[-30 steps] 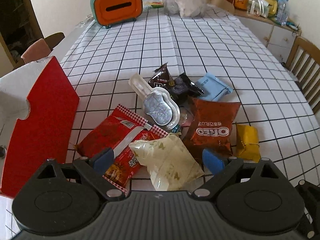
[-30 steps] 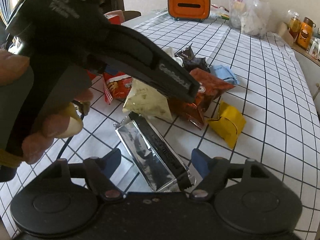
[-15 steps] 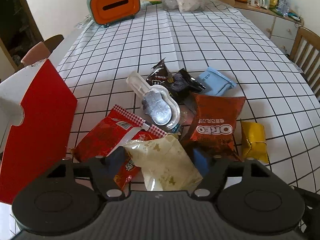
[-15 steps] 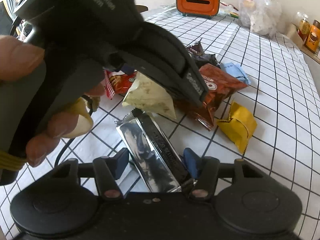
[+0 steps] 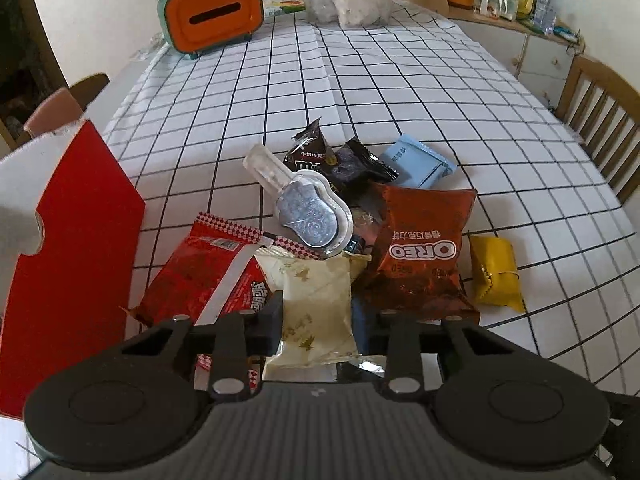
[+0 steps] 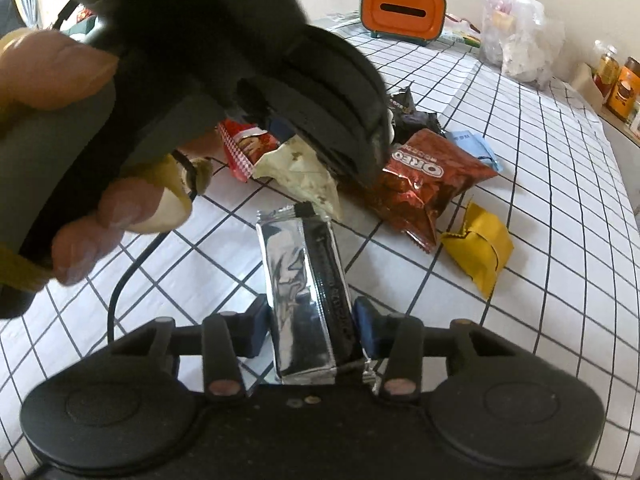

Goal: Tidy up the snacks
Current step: 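Grasp the cream pastry packet with the left tool while the right tool grasps the silver foil bar, then carry the pastry packet and foil bar over the cardboard box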

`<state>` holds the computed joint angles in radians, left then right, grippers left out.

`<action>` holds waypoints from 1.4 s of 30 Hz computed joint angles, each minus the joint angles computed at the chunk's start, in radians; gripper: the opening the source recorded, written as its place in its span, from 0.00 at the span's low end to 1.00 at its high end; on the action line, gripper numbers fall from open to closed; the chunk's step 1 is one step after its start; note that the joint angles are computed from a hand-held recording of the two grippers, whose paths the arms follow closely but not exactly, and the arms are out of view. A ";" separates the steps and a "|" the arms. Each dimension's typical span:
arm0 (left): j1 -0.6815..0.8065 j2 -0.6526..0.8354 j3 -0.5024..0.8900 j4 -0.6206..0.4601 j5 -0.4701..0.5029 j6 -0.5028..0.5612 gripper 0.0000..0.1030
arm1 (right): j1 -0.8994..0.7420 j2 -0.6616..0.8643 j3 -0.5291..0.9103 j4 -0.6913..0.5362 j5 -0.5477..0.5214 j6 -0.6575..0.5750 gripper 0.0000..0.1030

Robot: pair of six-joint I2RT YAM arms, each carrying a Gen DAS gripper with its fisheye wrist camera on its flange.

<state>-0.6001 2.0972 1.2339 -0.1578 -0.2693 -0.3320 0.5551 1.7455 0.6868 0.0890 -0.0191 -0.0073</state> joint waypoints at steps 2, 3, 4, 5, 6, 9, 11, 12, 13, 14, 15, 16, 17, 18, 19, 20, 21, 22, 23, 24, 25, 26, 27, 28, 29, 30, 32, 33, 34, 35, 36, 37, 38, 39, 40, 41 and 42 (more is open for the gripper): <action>0.013 -0.013 -0.018 0.013 0.024 -0.001 0.31 | -0.004 -0.012 -0.013 0.008 0.001 0.013 0.42; 0.017 -0.020 -0.028 0.022 0.031 -0.001 0.31 | -0.006 -0.021 -0.022 0.012 0.000 0.023 0.41; 0.022 -0.028 -0.041 0.032 0.038 0.000 0.31 | -0.007 -0.032 -0.033 0.015 0.001 0.032 0.41; 0.026 -0.035 -0.051 0.040 0.046 0.001 0.31 | -0.007 -0.044 -0.045 0.020 0.004 0.041 0.41; 0.031 -0.041 -0.061 0.050 0.055 0.003 0.31 | -0.009 -0.055 -0.057 0.025 0.004 0.050 0.40; 0.040 -0.064 -0.092 0.070 0.071 0.004 0.30 | -0.020 -0.090 -0.089 0.036 0.012 0.081 0.40; 0.044 -0.086 -0.118 0.084 0.078 0.007 0.30 | -0.035 -0.117 -0.108 0.038 0.009 0.104 0.39; 0.045 -0.095 -0.127 0.088 0.078 0.009 0.30 | -0.033 -0.138 -0.121 0.035 0.015 0.119 0.39; 0.047 -0.104 -0.134 0.090 0.080 0.009 0.30 | -0.036 -0.154 -0.127 0.028 0.018 0.128 0.39; 0.050 -0.118 -0.147 0.093 0.086 0.012 0.30 | -0.037 -0.169 -0.134 0.025 0.023 0.135 0.39; 0.052 -0.130 -0.158 0.097 0.090 0.014 0.30 | -0.035 -0.188 -0.140 0.018 0.031 0.145 0.39; 0.054 -0.147 -0.174 0.104 0.097 0.018 0.30 | -0.034 -0.207 -0.146 0.012 0.035 0.152 0.39; 0.056 -0.162 -0.187 0.108 0.102 0.021 0.30 | -0.031 -0.226 -0.152 0.005 0.038 0.158 0.39; 0.058 -0.176 -0.198 0.110 0.105 0.023 0.30 | -0.026 -0.244 -0.158 -0.001 0.045 0.167 0.39; 0.060 -0.192 -0.211 0.112 0.109 0.027 0.30 | -0.019 -0.262 -0.160 -0.011 0.054 0.175 0.39; 0.062 -0.206 -0.222 0.114 0.110 0.031 0.30 | -0.013 -0.275 -0.161 -0.017 0.064 0.181 0.39; 0.064 -0.226 -0.236 0.117 0.110 0.037 0.30 | -0.005 -0.291 -0.162 -0.025 0.074 0.188 0.39; 0.067 -0.243 -0.250 0.120 0.111 0.042 0.30 | 0.003 -0.307 -0.162 -0.033 0.083 0.196 0.39; 0.072 -0.265 -0.266 0.123 0.114 0.047 0.30 | 0.009 -0.320 -0.161 -0.040 0.090 0.202 0.39; 0.076 -0.282 -0.277 0.123 0.117 0.052 0.30 | 0.020 -0.336 -0.162 -0.047 0.101 0.210 0.39; 0.078 -0.303 -0.289 0.120 0.118 0.055 0.30 | 0.031 -0.346 -0.158 -0.054 0.114 0.216 0.39; 0.083 -0.326 -0.302 0.118 0.119 0.060 0.30 | 0.043 -0.360 -0.154 -0.064 0.126 0.223 0.39; 0.086 -0.344 -0.311 0.114 0.118 0.064 0.30 | 0.054 -0.372 -0.150 -0.072 0.137 0.230 0.39; 0.091 -0.362 -0.318 0.106 0.117 0.068 0.30 | 0.066 -0.380 -0.142 -0.081 0.148 0.236 0.39; 0.100 -0.389 -0.329 0.097 0.125 0.075 0.30 | 0.078 -0.389 -0.133 -0.093 0.159 0.238 0.39; 0.107 -0.412 -0.340 0.093 0.132 0.081 0.30 | 0.090 -0.397 -0.125 -0.102 0.170 0.241 0.39; 0.121 -0.460 -0.365 0.089 0.138 0.094 0.30 | 0.114 -0.404 -0.103 -0.117 0.191 0.248 0.39; 0.130 -0.484 -0.374 0.083 0.139 0.103 0.30 | 0.127 -0.407 -0.090 -0.127 0.203 0.250 0.39; 0.140 -0.504 -0.381 0.076 0.143 0.112 0.30 | 0.139 -0.408 -0.075 -0.137 0.214 0.254 0.39; 0.153 -0.527 -0.387 0.067 0.148 0.121 0.30 | 0.152 -0.406 -0.059 -0.146 0.226 0.258 0.39; 0.164 -0.543 -0.391 0.059 0.152 0.128 0.30 | 0.163 -0.399 -0.041 -0.152 0.236 0.260 0.39; 0.175 -0.559 -0.393 0.051 0.155 0.136 0.30 | 0.174 -0.394 -0.024 -0.158 0.247 0.261 0.39; 0.190 -0.579 -0.397 0.042 0.157 0.147 0.30 | 0.184 -0.389 -0.010 -0.162 0.257 0.263 0.39; 0.203 -0.593 -0.399 0.037 0.159 0.155 0.30 | 0.197 -0.380 0.011 -0.167 0.268 0.263 0.39; 0.219 -0.609 -0.402 0.032 0.165 0.164 0.30 | 0.207 -0.370 0.031 -0.172 0.276 0.262 0.39; 0.236 -0.623 -0.404 0.026 0.171 0.175 0.30 | 0.218 -0.361 0.048 -0.175 0.285 0.261 0.39; 0.253 -0.637 -0.404 0.018 0.177 0.183 0.30 | 0.230 -0.347 0.073 -0.179 0.295 0.260 0.39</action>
<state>-0.3469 1.4603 0.8297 -0.1394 -0.0928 -0.1488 0.7855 1.3989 0.7596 -0.0896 0.2755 0.2523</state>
